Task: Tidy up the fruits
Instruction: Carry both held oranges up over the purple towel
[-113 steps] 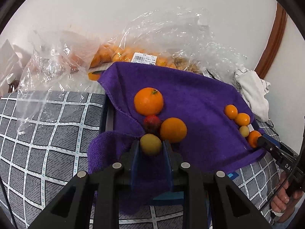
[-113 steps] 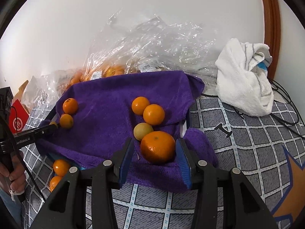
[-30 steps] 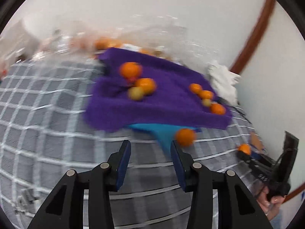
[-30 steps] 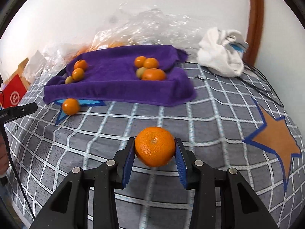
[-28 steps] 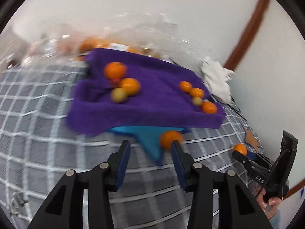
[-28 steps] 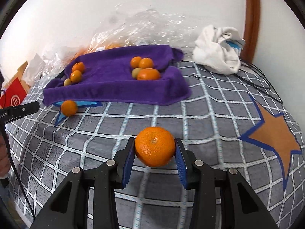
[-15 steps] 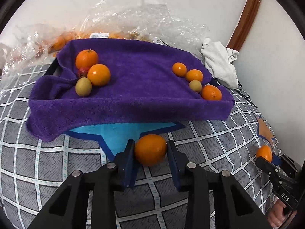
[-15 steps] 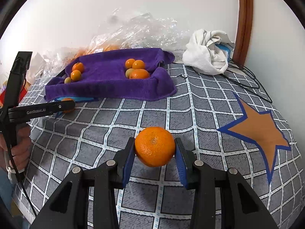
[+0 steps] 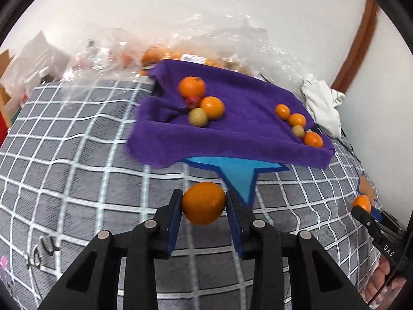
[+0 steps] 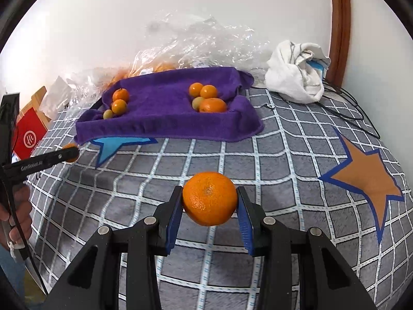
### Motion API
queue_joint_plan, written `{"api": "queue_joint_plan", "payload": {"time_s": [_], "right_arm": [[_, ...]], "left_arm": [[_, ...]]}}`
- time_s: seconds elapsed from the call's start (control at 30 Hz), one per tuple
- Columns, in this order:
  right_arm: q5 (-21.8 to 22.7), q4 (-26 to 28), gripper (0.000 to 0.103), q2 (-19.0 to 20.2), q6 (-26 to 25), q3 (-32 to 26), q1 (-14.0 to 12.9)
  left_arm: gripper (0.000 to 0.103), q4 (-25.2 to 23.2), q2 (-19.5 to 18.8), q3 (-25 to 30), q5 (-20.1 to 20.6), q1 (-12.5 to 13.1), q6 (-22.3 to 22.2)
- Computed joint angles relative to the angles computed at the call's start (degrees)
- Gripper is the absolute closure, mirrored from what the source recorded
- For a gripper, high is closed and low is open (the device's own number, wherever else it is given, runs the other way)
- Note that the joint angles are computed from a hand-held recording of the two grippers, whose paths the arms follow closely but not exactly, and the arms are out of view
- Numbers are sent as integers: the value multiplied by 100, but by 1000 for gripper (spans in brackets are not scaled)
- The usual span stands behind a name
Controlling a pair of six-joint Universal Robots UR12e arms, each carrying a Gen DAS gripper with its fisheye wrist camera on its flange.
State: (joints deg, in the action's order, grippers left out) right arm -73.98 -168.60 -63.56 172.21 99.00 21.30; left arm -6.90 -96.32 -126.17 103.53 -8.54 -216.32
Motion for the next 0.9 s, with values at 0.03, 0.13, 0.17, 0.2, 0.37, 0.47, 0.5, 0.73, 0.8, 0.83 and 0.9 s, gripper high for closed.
{"api": "queue_joint_plan", "payload": {"time_s": [0.03,0.13,0.17,0.2,0.37,0.47,0.5,0.73,0.8,0.83,0.9], "right_arm": [[1,31,63,-2,43,-28,14],[-19,83,63,-3,119,-107,45],[-32,84,63,-3,125,-127,52],[-49,77,63,-5,134,-146,61],[-88,88,63,29,201,-289,99],[-112,171,63,72,252,-407,131],[-117,198,63,81,261,-440,140],[-94,226,63,122,165,-619,195],[-82,175,63,125,151,-647,207],[-74,146,63,123,152,-646,212],[-27,83,63,138,115,-663,214]], "left_arm": [[71,39,46,-43,-6,33,-42],[71,94,128,-81,-24,92,-71],[71,98,150,-84,-23,103,-66],[71,115,169,-88,-23,115,-47],[71,179,221,-55,-58,187,46],[71,135,235,-7,-86,233,110],[71,132,246,8,-75,244,137],[71,355,270,30,-112,285,140],[71,415,268,36,-144,284,143],[71,439,267,42,-143,278,159],[71,448,263,58,-145,278,182]]}}
